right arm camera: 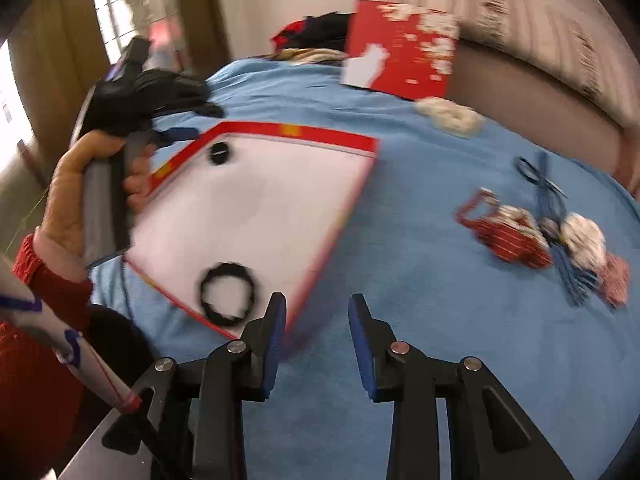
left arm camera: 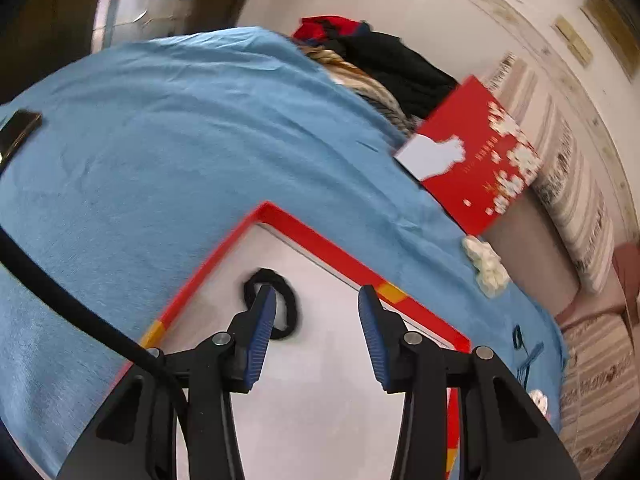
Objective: Organize jewelry
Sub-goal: 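Carry both hair ties into the red-rimmed tray and open both tools, then grasp the red gingham scrunchie with the right tool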
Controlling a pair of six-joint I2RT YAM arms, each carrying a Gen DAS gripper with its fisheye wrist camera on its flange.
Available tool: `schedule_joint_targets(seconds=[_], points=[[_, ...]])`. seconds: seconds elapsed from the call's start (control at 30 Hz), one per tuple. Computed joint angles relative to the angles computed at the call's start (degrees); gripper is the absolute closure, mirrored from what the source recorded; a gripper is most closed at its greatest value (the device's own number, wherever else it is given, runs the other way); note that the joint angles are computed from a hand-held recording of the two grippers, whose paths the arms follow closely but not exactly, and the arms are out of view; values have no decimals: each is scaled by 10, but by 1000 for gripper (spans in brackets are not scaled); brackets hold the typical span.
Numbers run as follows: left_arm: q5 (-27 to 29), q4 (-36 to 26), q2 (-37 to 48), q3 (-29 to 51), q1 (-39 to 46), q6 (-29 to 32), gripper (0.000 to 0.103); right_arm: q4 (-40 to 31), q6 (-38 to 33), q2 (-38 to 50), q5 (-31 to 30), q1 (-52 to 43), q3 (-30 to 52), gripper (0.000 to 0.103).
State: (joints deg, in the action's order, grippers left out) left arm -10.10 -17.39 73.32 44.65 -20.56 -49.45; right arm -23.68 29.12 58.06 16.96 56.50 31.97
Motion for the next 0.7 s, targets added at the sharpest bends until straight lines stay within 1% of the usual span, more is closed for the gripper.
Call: schedule_joint_targets(seconds=[0.07, 0.1, 0.17, 0.23, 0.33, 0.4, 0.5, 0.57, 0.63, 0.7], points=[[-2, 7, 4, 7, -31, 6, 62, -34, 0, -56, -3, -38, -26, 67], [-11, 10, 8, 14, -53, 10, 62, -47, -7, -76, -11, -61, -35, 66], [-40, 5, 18, 32, -100, 18, 62, -78, -34, -130, -40, -139, -63, 66], [-70, 0, 33, 54, -153, 26, 62, -100, -84, -180, -91, -260, -92, 66], [-100, -2, 72, 95, -227, 42, 62, -108, -176, -216, -163, -429, -118, 66], [-98, 0, 101, 119, -265, 47, 62, -102, -241, -219, -214, -544, -127, 66], [-58, 1, 157, 161, -300, 30, 62, -81, -326, -189, -300, -698, -125, 66], [-18, 2, 200, 191, -309, 13, 61, -59, -376, -159, -352, -786, -122, 66], [14, 0, 245, 224, -319, -2, 62, -24, -397, -120, -384, -845, -113, 65], [24, -12, 288, 261, -333, -9, 61, 24, -402, -60, -415, -896, -100, 62]])
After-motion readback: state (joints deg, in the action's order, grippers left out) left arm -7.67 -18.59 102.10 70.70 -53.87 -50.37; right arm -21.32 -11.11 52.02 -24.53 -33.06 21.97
